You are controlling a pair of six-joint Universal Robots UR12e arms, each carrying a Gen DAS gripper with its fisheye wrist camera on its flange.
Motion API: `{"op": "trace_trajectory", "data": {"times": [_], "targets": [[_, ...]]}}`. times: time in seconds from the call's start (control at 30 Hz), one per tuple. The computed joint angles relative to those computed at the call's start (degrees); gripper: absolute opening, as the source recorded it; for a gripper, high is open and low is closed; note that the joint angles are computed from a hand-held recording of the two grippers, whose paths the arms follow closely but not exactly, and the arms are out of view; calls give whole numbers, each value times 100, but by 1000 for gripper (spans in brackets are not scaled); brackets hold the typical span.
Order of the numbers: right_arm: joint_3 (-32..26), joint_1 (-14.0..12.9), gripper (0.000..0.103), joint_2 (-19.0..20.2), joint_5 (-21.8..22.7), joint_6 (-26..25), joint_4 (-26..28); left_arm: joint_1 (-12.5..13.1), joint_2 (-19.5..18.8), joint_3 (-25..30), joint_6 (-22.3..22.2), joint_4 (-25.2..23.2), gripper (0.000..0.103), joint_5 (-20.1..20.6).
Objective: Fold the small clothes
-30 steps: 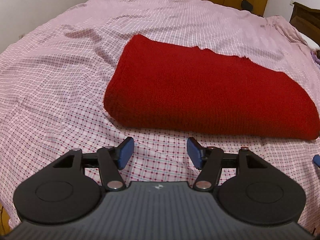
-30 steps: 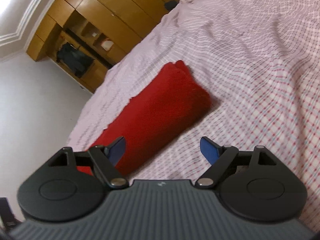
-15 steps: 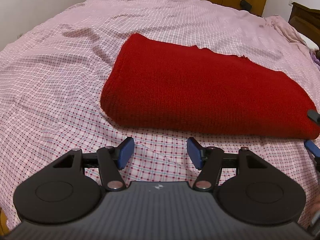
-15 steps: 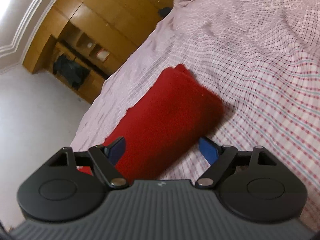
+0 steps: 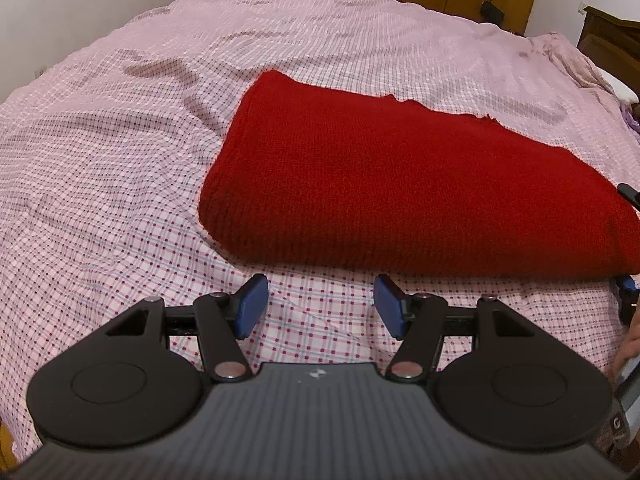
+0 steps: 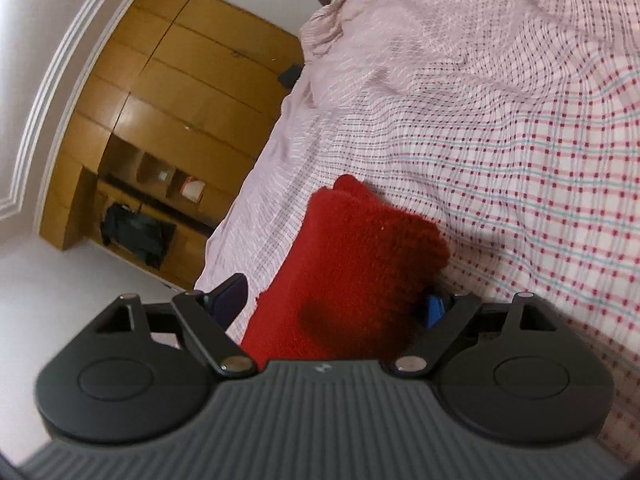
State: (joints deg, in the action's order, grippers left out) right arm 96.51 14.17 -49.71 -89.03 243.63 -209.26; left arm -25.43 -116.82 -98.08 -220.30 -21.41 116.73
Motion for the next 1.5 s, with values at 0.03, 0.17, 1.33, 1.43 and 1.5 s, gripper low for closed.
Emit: {"op": "trace_trajectory", "data": {"times": [0.03, 0.17, 1.33, 1.43, 1.5], "targets": [[-20, -5, 87, 12, 4, 19, 10, 2, 1, -2, 12, 18, 66, 4], [-117, 10, 76, 26, -92, -136, 235, 2, 6, 0, 35, 38, 66, 27], [187, -148, 29, -379, 636, -2030, -141, 134, -406, 578, 1005, 447, 66, -461], [100, -113, 29, -407, 716, -2492, -173, 147, -499, 656, 1143, 269, 67, -524], [39, -84, 29, -417, 755, -2722, -163, 140, -485, 614, 1216, 352, 68, -514]]}}
